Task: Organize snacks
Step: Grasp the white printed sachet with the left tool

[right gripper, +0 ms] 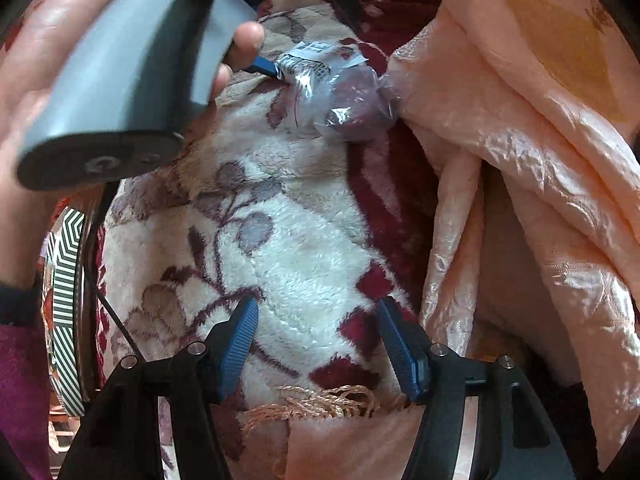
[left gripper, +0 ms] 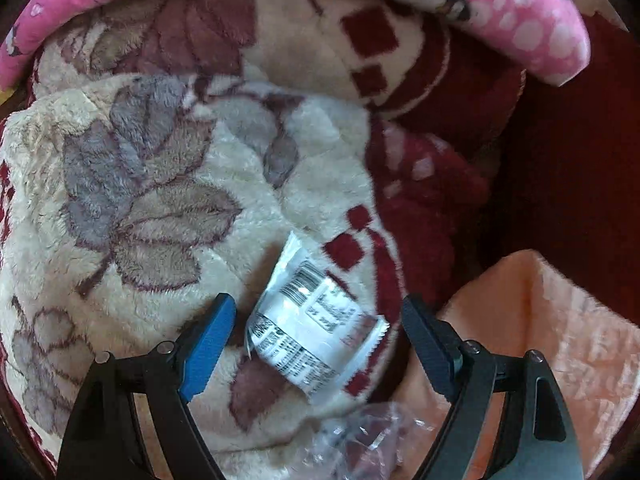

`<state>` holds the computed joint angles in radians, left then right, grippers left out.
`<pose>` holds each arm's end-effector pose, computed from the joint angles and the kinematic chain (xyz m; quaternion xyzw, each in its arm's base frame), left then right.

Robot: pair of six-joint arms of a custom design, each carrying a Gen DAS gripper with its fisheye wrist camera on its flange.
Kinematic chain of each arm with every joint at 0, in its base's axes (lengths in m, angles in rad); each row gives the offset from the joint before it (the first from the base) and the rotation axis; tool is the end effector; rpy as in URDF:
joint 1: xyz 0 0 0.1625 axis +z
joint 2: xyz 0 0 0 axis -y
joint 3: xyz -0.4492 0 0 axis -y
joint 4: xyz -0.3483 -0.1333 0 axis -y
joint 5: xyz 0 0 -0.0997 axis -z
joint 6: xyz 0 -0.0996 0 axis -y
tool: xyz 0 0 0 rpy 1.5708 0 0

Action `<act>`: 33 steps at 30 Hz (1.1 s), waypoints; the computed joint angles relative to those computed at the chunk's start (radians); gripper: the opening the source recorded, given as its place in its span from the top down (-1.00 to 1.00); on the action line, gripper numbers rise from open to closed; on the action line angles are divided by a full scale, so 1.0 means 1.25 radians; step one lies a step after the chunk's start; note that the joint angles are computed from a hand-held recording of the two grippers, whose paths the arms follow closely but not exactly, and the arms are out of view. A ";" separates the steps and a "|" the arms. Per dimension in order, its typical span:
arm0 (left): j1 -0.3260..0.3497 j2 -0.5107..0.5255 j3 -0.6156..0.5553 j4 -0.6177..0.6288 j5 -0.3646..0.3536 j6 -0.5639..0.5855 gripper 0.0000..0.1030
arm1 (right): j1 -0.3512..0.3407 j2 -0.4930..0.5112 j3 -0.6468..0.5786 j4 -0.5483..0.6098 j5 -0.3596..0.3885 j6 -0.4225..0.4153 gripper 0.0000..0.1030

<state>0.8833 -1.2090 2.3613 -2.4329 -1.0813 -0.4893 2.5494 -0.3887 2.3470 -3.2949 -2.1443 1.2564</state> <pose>-0.0962 -0.4010 0.1516 0.1298 0.9518 -0.0164 0.2773 0.3443 -0.1361 -0.0943 -0.0992 -0.9480 0.2035 0.2238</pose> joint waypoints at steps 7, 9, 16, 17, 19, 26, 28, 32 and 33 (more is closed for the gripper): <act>-0.037 -0.064 0.055 0.059 0.065 0.056 -0.32 | 0.005 -0.013 0.013 0.009 -0.022 0.018 -0.28; -0.023 -0.076 0.048 0.061 0.053 0.063 -0.18 | -0.003 -0.019 0.020 0.003 -0.029 0.017 -0.28; -0.077 -0.055 0.060 -0.004 0.075 0.156 -0.61 | -0.004 -0.030 0.043 -0.010 -0.040 0.028 -0.29; -0.084 -0.047 0.059 -0.004 0.082 0.160 -0.61 | -0.006 -0.030 0.045 -0.015 -0.041 0.027 -0.29; -0.088 -0.019 0.053 0.011 0.102 0.146 -0.61 | -0.012 -0.032 0.054 -0.027 -0.044 0.021 -0.29; -0.066 0.008 0.081 -0.068 0.097 0.090 -0.25 | -0.011 -0.038 0.044 -0.002 -0.068 0.023 -0.29; -0.061 -0.020 0.090 -0.069 0.093 0.103 0.04 | -0.010 -0.042 0.045 0.002 -0.075 0.017 -0.29; -0.038 -0.124 0.098 -0.025 0.093 0.153 0.07 | -0.001 -0.037 0.048 -0.037 -0.109 -0.013 -0.29; -0.036 -0.151 0.104 -0.014 0.090 0.163 0.07 | -0.001 -0.037 0.049 -0.045 -0.119 -0.020 -0.29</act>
<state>0.8386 -1.3973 2.4916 -2.4506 -0.9688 -0.2861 2.5476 -0.4345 2.4081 -3.3510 -2.2933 1.2311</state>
